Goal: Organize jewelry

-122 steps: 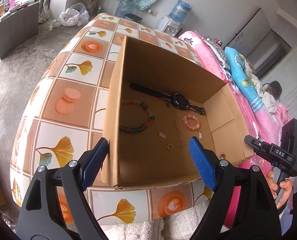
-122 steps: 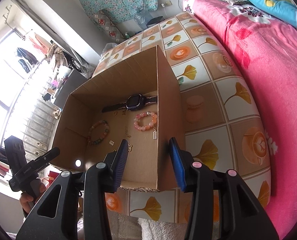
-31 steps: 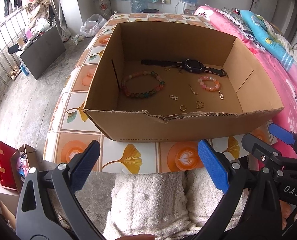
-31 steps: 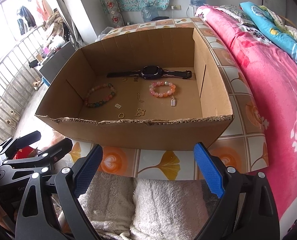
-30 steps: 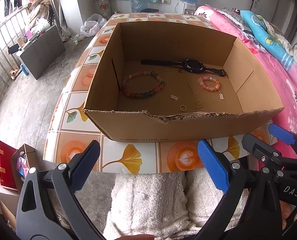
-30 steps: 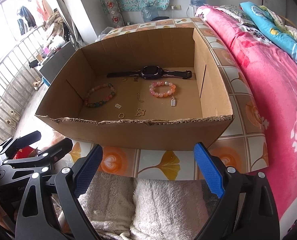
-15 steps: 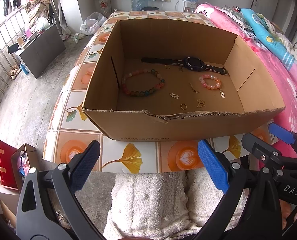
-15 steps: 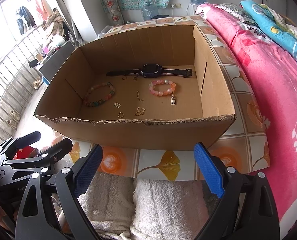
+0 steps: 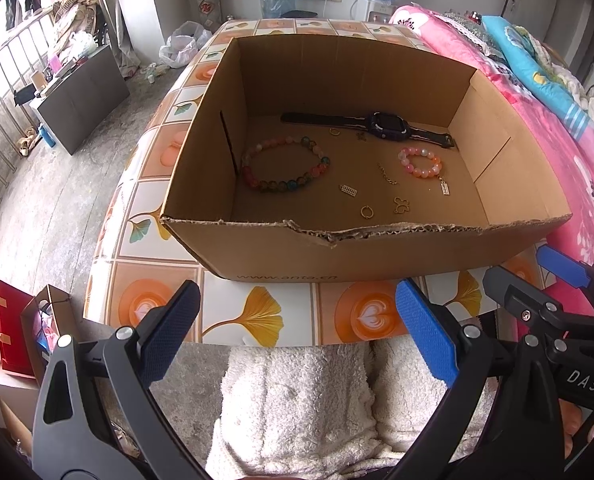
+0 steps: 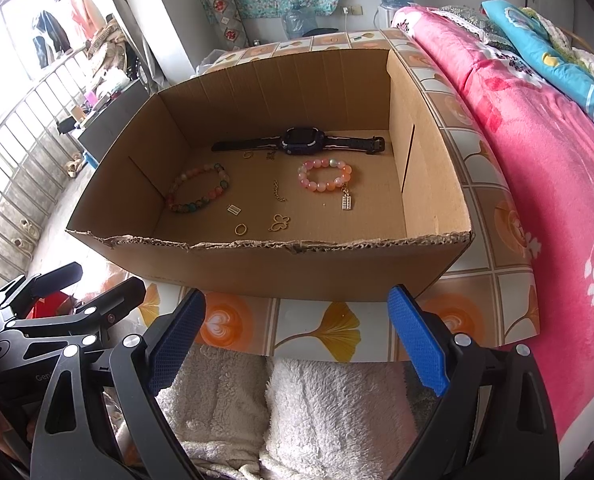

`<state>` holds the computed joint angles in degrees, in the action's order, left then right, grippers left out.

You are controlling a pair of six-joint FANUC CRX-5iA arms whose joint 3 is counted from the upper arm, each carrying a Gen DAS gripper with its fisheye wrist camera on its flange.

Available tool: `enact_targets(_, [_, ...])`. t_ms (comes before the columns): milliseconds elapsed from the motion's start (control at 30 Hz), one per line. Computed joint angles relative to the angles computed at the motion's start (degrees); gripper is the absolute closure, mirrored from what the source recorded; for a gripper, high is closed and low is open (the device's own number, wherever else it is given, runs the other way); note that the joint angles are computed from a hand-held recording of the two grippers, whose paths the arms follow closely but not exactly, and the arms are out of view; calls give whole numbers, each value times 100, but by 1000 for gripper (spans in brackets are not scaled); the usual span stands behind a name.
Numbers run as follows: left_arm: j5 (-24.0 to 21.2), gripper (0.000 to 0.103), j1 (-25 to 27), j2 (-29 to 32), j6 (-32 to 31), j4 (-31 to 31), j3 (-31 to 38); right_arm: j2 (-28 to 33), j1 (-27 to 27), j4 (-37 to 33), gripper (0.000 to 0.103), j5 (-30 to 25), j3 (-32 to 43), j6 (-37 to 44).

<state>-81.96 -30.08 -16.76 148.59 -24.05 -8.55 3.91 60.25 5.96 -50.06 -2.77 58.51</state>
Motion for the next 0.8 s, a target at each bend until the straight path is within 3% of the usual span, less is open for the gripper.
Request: enact_targets(800, [90, 8, 155, 11, -126, 189, -80, 73, -72, -191, 13, -130, 96, 99])
